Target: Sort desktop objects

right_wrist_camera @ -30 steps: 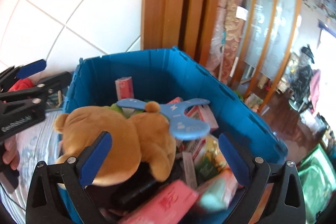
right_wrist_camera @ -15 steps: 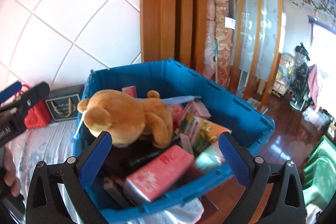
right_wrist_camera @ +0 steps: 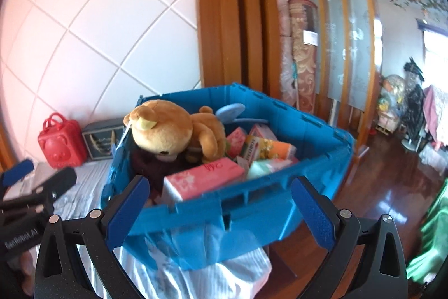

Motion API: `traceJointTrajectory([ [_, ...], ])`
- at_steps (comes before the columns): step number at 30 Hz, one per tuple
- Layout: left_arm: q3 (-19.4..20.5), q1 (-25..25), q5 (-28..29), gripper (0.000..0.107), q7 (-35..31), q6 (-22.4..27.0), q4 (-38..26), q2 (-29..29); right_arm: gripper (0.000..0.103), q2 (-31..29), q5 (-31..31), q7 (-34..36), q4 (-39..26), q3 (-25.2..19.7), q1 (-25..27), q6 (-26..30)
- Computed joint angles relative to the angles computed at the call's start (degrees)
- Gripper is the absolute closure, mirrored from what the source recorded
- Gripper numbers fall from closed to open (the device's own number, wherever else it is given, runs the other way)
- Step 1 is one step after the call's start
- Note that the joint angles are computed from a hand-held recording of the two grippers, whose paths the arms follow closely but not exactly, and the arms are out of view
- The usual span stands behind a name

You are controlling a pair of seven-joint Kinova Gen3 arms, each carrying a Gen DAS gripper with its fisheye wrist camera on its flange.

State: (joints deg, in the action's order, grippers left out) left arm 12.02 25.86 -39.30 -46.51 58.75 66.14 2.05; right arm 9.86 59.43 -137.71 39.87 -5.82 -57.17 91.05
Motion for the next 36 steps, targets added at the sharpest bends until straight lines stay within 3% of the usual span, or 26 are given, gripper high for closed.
traceJointTrajectory([
  [4,0.7,-0.5,0.9,0.005,3.4,0.9,4.4,-2.4,0.000,-3.3,0.4,-4.5,6.5,-2.7,-0.2,0.4],
  [9,2.7,-1.3,0.3,0.005,5.1,2.9,6.9,-3.5,0.000,-4.9,-1.7,-4.5,9.5,-6.4,2.3,0.5],
  [24,3.2,0.8,-1.6,0.006,5.2,6.6,3.3,-1.4,0.000,-3.9,-2.5,-2.3,8.2,-6.9,3.6,0.8],
  [36,2.9,1.3,-2.8,0.006,6.4,7.7,4.0,-1.8,0.000,-4.0,-3.2,-2.9,8.6,-7.2,4.2,0.8],
])
